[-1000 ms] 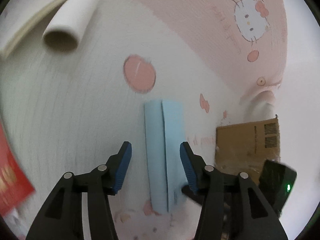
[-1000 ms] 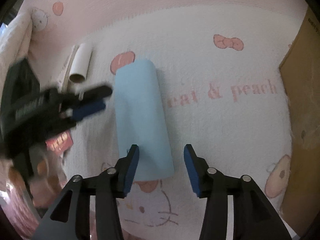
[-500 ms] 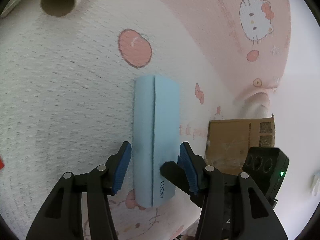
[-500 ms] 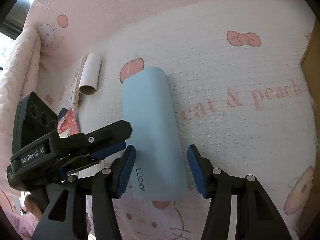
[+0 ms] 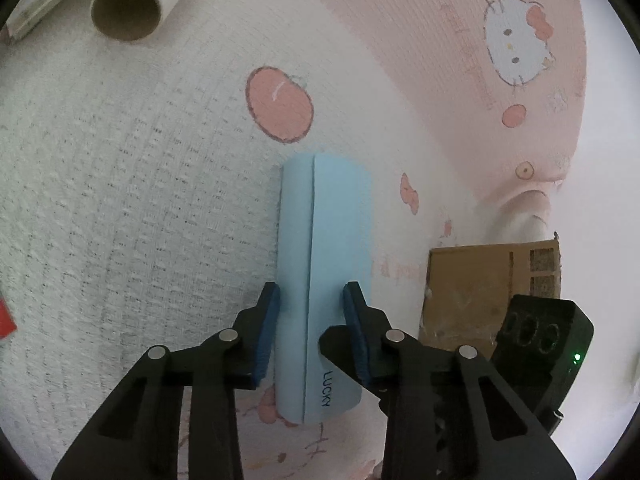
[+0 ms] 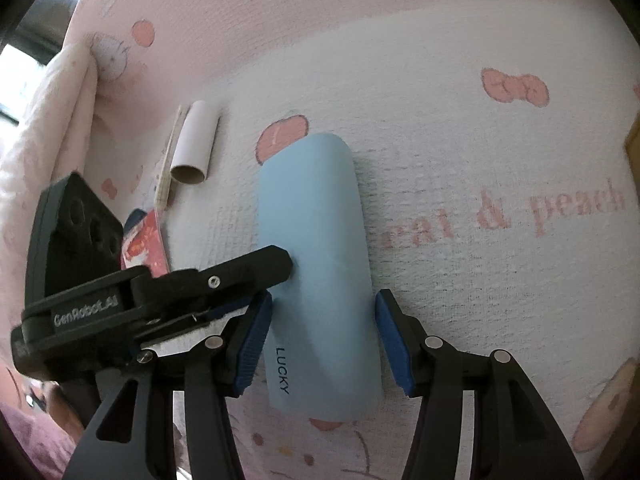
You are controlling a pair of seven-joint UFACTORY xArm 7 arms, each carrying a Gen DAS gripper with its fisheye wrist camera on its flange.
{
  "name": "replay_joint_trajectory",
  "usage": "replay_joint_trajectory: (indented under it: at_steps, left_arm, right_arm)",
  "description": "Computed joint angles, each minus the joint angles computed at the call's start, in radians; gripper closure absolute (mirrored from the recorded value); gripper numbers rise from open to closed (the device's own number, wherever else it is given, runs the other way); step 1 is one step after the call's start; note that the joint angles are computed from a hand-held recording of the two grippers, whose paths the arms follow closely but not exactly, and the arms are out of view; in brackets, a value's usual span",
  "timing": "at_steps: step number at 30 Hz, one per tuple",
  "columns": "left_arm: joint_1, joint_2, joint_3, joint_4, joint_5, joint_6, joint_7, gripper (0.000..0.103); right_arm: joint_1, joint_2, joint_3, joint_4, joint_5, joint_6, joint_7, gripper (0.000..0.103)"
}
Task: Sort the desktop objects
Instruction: 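Carry the LUCKY case over the cardboard box with the left gripper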
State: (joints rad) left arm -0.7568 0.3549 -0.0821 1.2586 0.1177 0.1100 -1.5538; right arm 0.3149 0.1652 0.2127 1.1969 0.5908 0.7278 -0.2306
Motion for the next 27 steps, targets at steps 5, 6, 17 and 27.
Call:
replay_joint_trajectory:
  at_steps: [5,6,17,27]
  left_arm:
    - [0.011,-0.017,-0.014,-0.003,0.018,0.017,0.036,0.068]
    - [0.008,-0.023,-0.01,-0.007,0.022,0.006,0.033,0.068]
    - [-0.171,-0.108,0.203,0.024,0.309,-0.005,-0.234,0.068]
    - [-0.269,-0.266,0.256,0.117,0.797,0.189,-0.574,0.068]
  right_arm:
    - [0.004,-0.029,-0.002,-0.026,-0.005,-0.022,0.002,0.052]
    - [0.005,-0.031,-0.001,-0.026,-0.002,-0.028,-0.001,0.052]
    - [0.041,-0.128,-0.014,-0.001,-0.138,-0.059,0.043,0.053]
    - [0.089,-0.285,-0.01,0.034,-0.253,-0.107,0.066,0.053]
